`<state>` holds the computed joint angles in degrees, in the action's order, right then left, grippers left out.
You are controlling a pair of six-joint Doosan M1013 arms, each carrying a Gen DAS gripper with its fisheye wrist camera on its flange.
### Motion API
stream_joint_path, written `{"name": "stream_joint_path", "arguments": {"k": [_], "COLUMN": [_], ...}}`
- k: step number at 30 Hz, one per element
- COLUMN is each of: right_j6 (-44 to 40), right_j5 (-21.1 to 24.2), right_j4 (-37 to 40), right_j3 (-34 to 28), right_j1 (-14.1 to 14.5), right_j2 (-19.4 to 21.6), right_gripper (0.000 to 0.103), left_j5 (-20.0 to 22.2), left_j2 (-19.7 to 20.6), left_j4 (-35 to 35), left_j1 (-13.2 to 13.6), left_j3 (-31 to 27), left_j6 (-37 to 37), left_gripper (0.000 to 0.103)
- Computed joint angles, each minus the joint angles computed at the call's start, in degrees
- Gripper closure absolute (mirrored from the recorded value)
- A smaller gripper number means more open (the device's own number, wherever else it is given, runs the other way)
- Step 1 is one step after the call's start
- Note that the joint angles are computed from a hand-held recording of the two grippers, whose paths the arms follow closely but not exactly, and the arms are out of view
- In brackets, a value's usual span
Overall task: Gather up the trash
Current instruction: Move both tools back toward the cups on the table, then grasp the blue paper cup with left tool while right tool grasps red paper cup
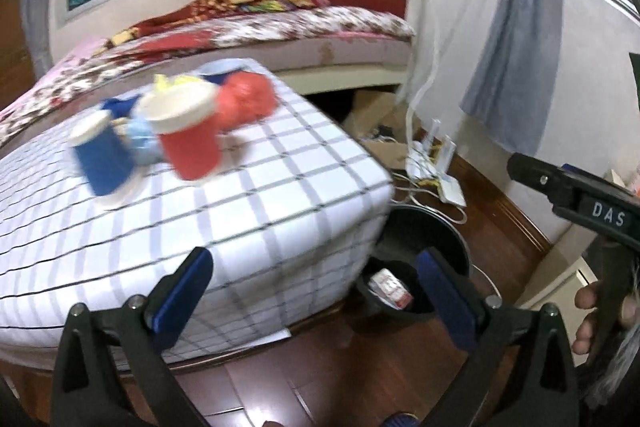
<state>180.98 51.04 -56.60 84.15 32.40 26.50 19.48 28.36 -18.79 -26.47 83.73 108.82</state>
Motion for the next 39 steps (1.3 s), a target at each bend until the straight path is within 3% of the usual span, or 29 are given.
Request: {"name": "stream_joint_path", "arguments": {"k": [7,10,21,22,25,33,35,37,39], "right_j6": [-6.56,-10.66,-16.85,-17.84,-20.20,-26.44,-28.37,-30.03,-31.48], "right_j5": [-2.17,0.15,-1.05,-1.43,-2.03,-3.56,-3.61,-3.76,-3.60], "right_j4": [-0.27,2.35,3.55,4.04,5.20,7.80,9.59,11.23,12.58], "right_j3": [-7.16,-10.78,-18.02,-18.82,-20.70,-25.70,-27.25,-28.68,-30.05], "right_j1": [1.75,2.35,3.62,3.62,3.61,3.41,3.04,2.58,2.18], "right_j2": [4.18,6.03,9.82,10.25,11.40,14.88,16.03,17.10,18.18], "right_gripper": [0.001,0.001,0.001,0.001,0.001,0.006,0.010,0.012,0.012], "left_j5": [-2.75,-3.90,-6.91,-7.18,-6.22,-6.05,-5.63,-4.26,-2.81], "left_j2": [-0.98,-1.19,-1.62,-1.58,-1.24,0.48,1.21,2.23,3.55], "left_j4": [6.66,9.49,12.22,11.17,-1.37,0.09,-1.06,-2.62,-2.80], "left_j1": [3.53,4.81,8.38,8.68,9.93,10.79,10.96,11.01,10.91], "left_j3": [0.94,1.18,1.98,1.98,1.52,-0.19,-1.03,-2.34,-4.07], "left_j6": [-7.98,-11.21,-16.49,-15.85,-4.71,-5.71,-4.65,-2.82,-2.40], "left_gripper": [0.001,0.001,0.001,0.001,0.005,0.007,0.010,0.021,0.022]}}
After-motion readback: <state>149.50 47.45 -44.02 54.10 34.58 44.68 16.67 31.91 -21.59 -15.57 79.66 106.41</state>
